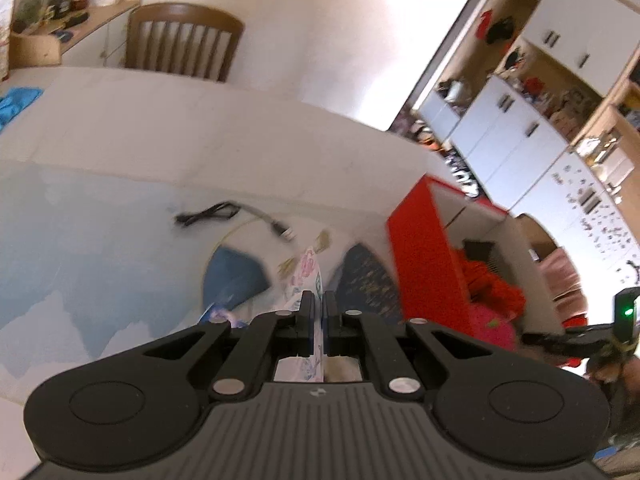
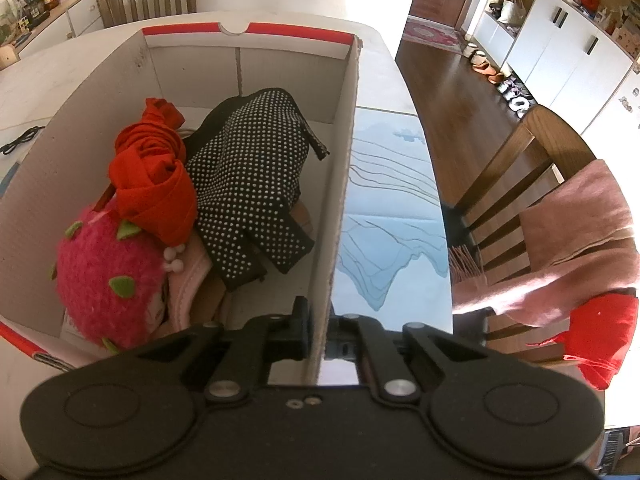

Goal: Organize objects
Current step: 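Lift the white pouch with the left gripper and carry it over the box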

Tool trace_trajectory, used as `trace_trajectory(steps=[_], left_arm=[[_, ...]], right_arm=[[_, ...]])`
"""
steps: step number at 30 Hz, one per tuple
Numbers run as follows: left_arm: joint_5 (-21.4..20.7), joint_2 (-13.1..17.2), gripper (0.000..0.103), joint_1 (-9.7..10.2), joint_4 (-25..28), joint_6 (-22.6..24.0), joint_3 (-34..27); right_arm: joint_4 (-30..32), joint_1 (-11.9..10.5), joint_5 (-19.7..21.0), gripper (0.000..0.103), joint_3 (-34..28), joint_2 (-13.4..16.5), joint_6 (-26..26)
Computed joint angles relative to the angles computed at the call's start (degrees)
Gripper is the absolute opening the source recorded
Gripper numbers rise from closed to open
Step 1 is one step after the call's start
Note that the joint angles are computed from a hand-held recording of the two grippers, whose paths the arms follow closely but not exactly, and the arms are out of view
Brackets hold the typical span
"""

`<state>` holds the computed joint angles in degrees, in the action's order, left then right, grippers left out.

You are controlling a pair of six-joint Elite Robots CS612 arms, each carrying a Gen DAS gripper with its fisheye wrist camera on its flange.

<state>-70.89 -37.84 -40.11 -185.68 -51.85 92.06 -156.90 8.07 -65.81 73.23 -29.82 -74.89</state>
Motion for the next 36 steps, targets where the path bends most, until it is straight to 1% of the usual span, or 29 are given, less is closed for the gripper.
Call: trace_trajectory(steps=[8,14,19,25,28,32,36], left_arm=[[-2.5,0.9,0.002,0.42,-1.9,5.3,-4.4],[-4.4,2.0,0.002,0.66,-1.8,9.5,-8.1],[-7.5,3.7,0.002,0.63,-0.3,13.8,-12.8],[-12.0,6.8,0.002,0.59,4.7,19.2,-20.1],[-13.0,8.8,0.002,0.49,8.1,21.5,-24.4],[-12.5,11.2,0.002,0.37,12.8,24.8,-29.9],[-10.3,13.6,0.002,0.20,17.9,28.3,-35.0]], right_arm=[[0.2,0.0,0.2,0.005,-0.2,0.0,0.0],[0.2,0.0,0.3,0.005,-0.3,0.1,-0.1],[0.1,0.0,0.3,0.005,-0.2,0.1,-0.4],[0.2,0.0,0.4,0.005,-0.3,0.1,-0.5],[0.4,0.0,0.5,0.005,-0.3,0.1,-0.7],[0.7,-0.1,0.7,0.005,-0.4,0.1,-0.9],[1.4,-0.1,0.9,0.005,-0.7,0.2,-1.0]])
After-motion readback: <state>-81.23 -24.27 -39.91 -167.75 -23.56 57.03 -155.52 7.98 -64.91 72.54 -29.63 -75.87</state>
